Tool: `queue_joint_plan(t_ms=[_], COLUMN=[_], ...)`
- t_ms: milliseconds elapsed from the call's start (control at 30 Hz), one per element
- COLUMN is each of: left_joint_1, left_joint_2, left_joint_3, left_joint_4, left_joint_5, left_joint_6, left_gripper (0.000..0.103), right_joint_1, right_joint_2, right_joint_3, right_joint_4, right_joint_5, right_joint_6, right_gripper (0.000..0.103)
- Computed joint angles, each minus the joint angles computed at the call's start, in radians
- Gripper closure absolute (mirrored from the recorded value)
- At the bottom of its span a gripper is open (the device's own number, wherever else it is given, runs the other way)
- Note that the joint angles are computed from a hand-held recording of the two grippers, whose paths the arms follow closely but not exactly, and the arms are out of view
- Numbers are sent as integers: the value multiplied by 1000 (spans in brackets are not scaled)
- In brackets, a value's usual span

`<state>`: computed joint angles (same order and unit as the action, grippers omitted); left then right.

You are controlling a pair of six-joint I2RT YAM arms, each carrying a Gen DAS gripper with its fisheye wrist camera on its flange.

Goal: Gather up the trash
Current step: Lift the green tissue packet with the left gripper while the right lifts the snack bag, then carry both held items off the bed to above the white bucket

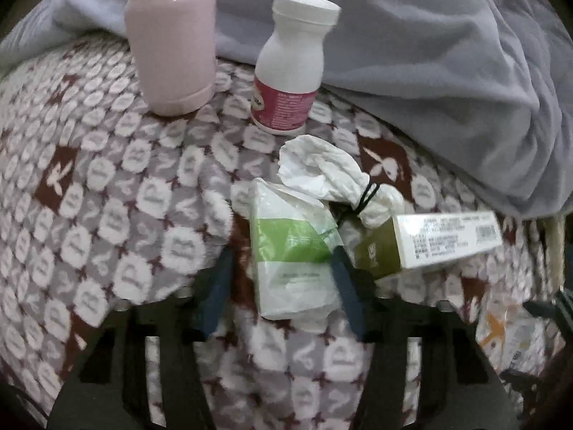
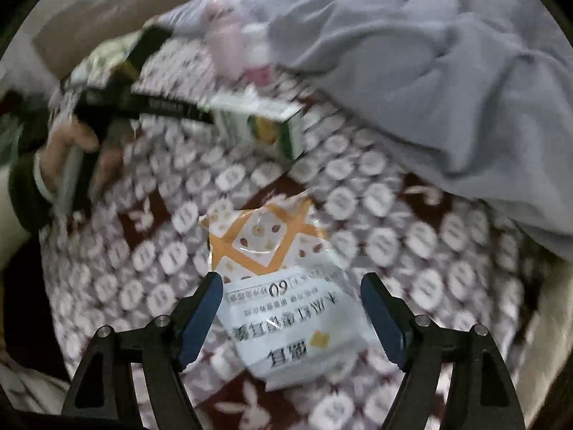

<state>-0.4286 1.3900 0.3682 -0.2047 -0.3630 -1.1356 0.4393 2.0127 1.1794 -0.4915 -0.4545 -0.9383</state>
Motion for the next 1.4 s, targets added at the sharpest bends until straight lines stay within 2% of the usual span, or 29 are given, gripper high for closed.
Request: queue_joint_plan(t_ms=[33, 100, 167, 233, 333, 367, 433, 567, 700, 800, 933, 1167, 1400], left_joint_1=[-2, -2, -13, -32, -93, -117, -176, -322, -497, -605, -704, -767, -741], left_joint_2=[8, -9, -52, -97, -136, -157, -204, -256, -253, -222, -121, 120, 353], left_joint_3=[7, 6, -7, -20, -6, -3, 17, 56, 129, 191, 296, 517, 773], left_joint_4=[-4, -23, -53, -92, -182, -211, -285, -429, -572, -640, -665, -634, -554], left_joint_5=[-3, -7, -16, -31, -65, -74, -94, -143, -186, -209, -239, -264, -258], left_joint_6=[2, -2, -16, -35, -90, -115, -174, -311, -481, -581, -641, -601, -420], left_gripper=[64, 77, 85, 89, 95, 99, 99, 100, 100, 100, 100, 100, 100], right_joint_1=[13, 34, 48, 54, 65, 62, 55, 14, -23, -44, -94, -230, -437], right_joint_2=[18, 61, 89, 78, 24, -3, -37, -74, -149, -207, -279, -379, -391], right_joint_3=[7, 31, 47, 16, -81, -118, -155, -170, -225, -271, -323, -392, -350], right_joint_4=[4, -2, -15, 2, 80, 108, 133, 76, 56, 59, 36, 9, -82], right_joint_5=[9, 15, -1, -30, -26, -33, -40, -124, -159, -161, -176, -195, -221], right_joint_6=[-4, -1, 31, 53, 72, 91, 126, 155, 148, 172, 182, 136, 28], right_gripper=[26, 26, 26, 27, 59, 59, 63, 68, 68, 68, 68, 68, 68])
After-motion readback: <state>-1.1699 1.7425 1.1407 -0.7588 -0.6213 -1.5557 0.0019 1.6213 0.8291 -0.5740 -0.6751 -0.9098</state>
